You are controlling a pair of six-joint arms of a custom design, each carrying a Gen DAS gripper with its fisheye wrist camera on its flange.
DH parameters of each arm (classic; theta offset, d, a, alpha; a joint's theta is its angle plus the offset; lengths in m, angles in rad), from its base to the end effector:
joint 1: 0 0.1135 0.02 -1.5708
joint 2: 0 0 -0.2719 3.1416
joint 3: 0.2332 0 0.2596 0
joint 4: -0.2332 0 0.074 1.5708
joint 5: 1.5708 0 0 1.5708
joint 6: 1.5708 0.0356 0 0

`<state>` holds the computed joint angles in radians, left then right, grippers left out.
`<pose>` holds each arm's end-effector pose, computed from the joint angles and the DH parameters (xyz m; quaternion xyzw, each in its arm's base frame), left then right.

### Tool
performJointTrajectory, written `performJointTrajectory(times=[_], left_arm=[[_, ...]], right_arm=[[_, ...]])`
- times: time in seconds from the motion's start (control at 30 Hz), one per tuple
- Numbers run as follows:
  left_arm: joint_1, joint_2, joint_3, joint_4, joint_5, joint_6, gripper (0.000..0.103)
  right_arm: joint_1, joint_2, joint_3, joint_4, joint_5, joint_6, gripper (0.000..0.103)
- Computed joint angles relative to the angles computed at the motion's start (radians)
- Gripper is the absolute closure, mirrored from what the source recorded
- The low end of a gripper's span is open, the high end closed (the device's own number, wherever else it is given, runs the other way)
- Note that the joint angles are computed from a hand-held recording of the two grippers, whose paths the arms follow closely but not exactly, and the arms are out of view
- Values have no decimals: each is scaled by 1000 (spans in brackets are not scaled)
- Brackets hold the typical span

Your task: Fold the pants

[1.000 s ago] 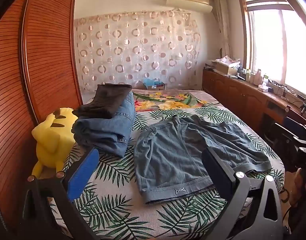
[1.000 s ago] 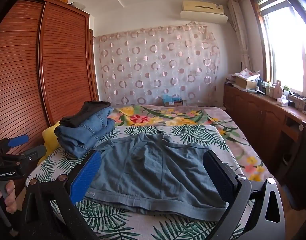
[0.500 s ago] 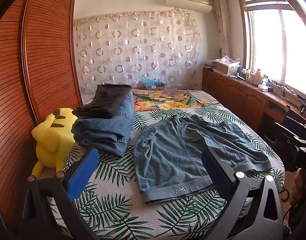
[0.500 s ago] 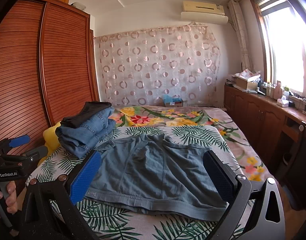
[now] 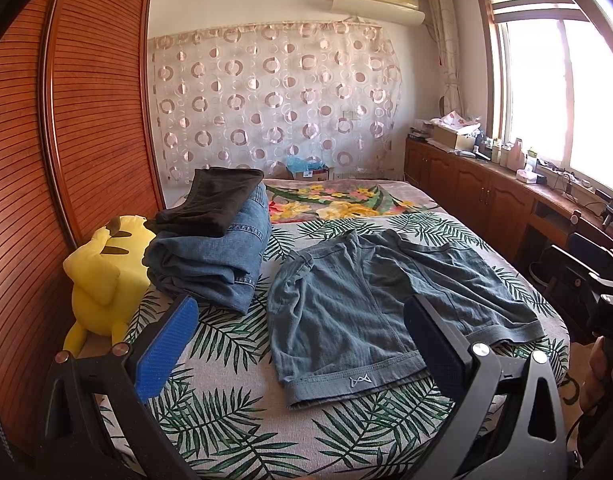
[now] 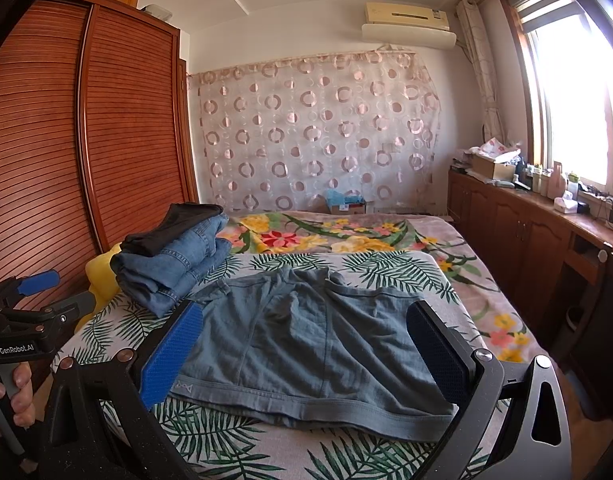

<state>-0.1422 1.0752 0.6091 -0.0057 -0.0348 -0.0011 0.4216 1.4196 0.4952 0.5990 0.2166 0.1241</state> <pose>0.2386 -0.0329 0.2430 0.0510 0.8512 -0.0226 0.5219 0.2606 0.1085 0.1820 -0.0573 0.8080 0.0717 0.5820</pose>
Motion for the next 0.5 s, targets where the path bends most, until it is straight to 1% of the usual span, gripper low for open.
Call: performJointTrajectory(times=[0.5], left_arm=[[0,0,1,0,-1,0,0]], right_arm=[[1,-3,0,-5,-1,1,1]])
